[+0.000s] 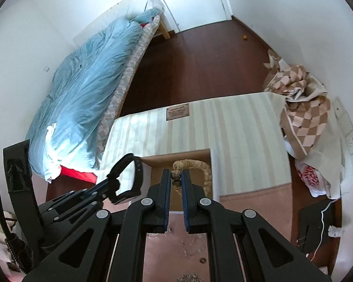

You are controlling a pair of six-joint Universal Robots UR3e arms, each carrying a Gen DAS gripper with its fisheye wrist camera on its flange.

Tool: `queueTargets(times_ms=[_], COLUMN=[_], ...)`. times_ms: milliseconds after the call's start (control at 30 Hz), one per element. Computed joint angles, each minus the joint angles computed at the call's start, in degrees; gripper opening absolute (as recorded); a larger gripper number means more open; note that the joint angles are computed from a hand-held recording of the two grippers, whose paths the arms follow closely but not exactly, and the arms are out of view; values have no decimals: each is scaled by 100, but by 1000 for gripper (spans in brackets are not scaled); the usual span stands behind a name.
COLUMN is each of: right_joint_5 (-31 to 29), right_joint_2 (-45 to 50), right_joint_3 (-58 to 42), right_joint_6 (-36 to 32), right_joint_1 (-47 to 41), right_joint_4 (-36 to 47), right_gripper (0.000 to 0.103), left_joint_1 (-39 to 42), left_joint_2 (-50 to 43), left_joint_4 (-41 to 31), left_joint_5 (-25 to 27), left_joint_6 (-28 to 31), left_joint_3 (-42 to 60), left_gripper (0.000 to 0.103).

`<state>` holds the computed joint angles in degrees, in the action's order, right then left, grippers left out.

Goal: Organize jewelry
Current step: 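Carry both items into the white box and open both tools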

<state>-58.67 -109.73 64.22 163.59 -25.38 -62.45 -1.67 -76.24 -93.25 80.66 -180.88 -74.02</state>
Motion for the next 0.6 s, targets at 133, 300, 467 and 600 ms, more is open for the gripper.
queueTargets(times_ms=[133, 300, 467, 600], right_joint_5=[-169, -273, -168, -408], right_joint_2=[546, 870, 1205, 1371], right_joint_3=[221, 490, 279, 68], right_joint_6=[413, 475, 236, 182], right_joint_1=[544, 815, 901, 1096], right_joint_4=[-648, -1040, -781, -580], right_gripper=[9, 9, 10, 15], left_joint_1=[42, 158, 144, 99], left_joint_2=[-449, -772, -1024, -1155], left_joint_4=[82, -17, -288, -587], left_joint_5=[-145, -383, -367, -73], left_joint_6=[21, 108, 62, -78], left_joint_3=[69, 243, 632, 895], left_gripper=[3, 3, 12, 12])
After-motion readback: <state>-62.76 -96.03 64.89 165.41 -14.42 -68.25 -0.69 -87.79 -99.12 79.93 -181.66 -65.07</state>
